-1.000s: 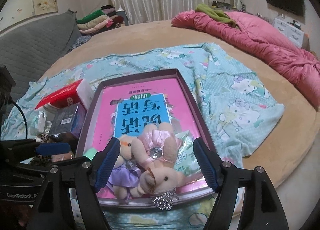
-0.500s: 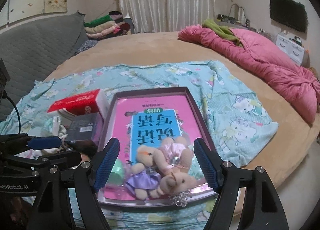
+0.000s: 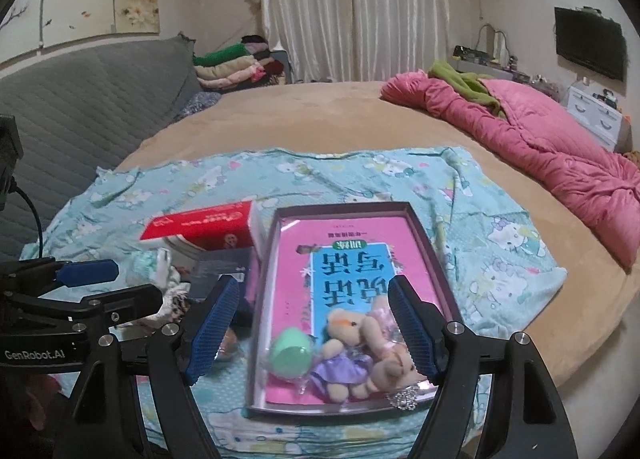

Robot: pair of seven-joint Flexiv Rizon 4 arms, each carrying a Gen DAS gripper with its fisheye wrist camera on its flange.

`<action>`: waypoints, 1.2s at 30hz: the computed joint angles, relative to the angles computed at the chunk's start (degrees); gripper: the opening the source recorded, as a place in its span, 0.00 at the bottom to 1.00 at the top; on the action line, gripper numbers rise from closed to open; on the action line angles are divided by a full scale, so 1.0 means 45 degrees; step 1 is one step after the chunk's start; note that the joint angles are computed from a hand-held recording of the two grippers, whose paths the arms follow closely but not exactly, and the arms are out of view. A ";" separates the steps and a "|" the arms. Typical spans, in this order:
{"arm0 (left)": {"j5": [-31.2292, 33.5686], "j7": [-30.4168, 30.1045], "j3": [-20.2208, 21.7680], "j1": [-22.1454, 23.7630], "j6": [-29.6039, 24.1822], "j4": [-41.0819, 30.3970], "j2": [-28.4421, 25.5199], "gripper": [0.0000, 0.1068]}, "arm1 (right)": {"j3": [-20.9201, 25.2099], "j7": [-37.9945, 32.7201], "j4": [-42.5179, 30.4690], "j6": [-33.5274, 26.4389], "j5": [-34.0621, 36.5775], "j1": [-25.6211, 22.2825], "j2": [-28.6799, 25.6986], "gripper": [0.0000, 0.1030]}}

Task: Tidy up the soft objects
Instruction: 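Move both open tools back toward the pile of soft items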

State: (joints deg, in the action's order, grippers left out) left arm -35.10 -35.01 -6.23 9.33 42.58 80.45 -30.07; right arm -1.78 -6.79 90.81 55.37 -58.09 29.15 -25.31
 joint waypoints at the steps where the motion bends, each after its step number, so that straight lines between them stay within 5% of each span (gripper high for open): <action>1: -0.0038 0.0064 0.0008 0.0022 0.0143 0.0089 0.0071 0.69 | -0.0002 -0.0009 -0.0067 -0.0038 -0.0038 0.0043 -0.0013 0.76; 12: -0.0322 0.0337 0.0147 0.0393 0.0736 0.0194 0.0267 0.70 | 0.0021 -0.0852 -0.1035 -0.0396 0.0062 0.0492 -0.0395 0.76; 36: 0.0902 -0.2634 0.0583 0.2002 0.0400 -0.2853 -0.1841 0.70 | 0.0003 -0.3548 -0.2954 -0.0249 0.2061 0.1282 -0.1923 0.76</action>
State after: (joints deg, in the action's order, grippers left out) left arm -31.04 -46.86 -3.61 18.34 44.38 67.61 -38.36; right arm -1.77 -22.75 77.52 54.25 -48.81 34.92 -33.96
